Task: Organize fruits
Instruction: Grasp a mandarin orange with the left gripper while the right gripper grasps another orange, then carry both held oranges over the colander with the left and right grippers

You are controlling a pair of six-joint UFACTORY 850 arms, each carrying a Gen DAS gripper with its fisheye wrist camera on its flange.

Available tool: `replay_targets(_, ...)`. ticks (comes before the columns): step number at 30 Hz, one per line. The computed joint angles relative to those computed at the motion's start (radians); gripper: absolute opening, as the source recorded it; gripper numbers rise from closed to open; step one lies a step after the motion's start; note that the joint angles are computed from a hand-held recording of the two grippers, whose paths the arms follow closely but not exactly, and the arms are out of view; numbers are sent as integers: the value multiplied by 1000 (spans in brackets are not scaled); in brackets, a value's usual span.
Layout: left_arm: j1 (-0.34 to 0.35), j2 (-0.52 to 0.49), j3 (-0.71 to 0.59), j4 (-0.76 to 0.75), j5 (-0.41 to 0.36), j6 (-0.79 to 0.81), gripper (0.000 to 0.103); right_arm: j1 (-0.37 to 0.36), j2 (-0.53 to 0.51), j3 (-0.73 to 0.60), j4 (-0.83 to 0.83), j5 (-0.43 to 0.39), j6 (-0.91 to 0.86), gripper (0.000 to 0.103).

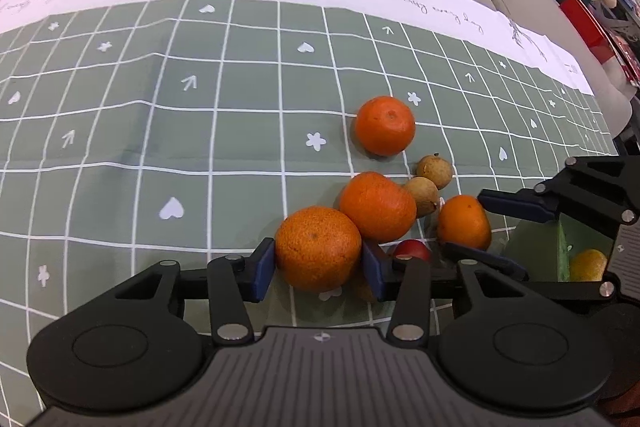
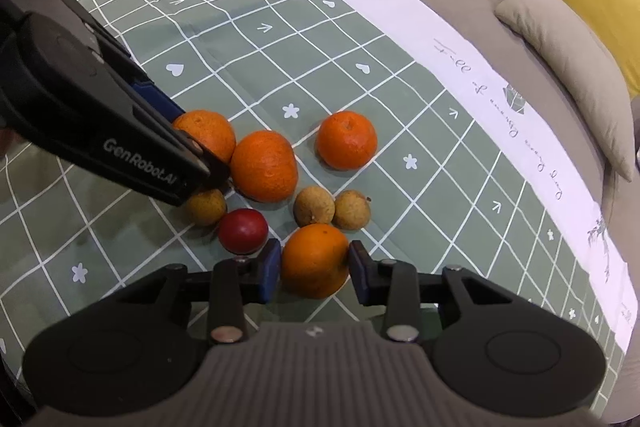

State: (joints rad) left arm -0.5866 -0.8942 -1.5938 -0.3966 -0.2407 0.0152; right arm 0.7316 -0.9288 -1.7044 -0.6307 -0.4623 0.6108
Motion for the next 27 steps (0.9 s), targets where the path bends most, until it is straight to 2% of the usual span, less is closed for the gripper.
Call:
replay_targets(7,-3,81,106,-22,76,19,51,22,67,82,-160,43,201,33)
replay_targets(10,-10,118,148,102,98,-104,51,35,108,131,-271,70,336,33)
replay_targets(11,-12,131,163,99,105,-101,51,40,120,144,-301,76,375,32)
replay_targets(16,-30,200,230,80,144,-74,51,64,201,244,-534,112,683,32)
replay_targets(20,-52,235,251,47,152,-35,51,82,267,327,-708,105,921,32)
replay_targets(22,-67,246,253,45,153,-26,51,88,300,369,-769,100,1014,32)
replay_targets(27,-103,249,231,-78,141,133,50,95,361,455,-830,85,1131,32)
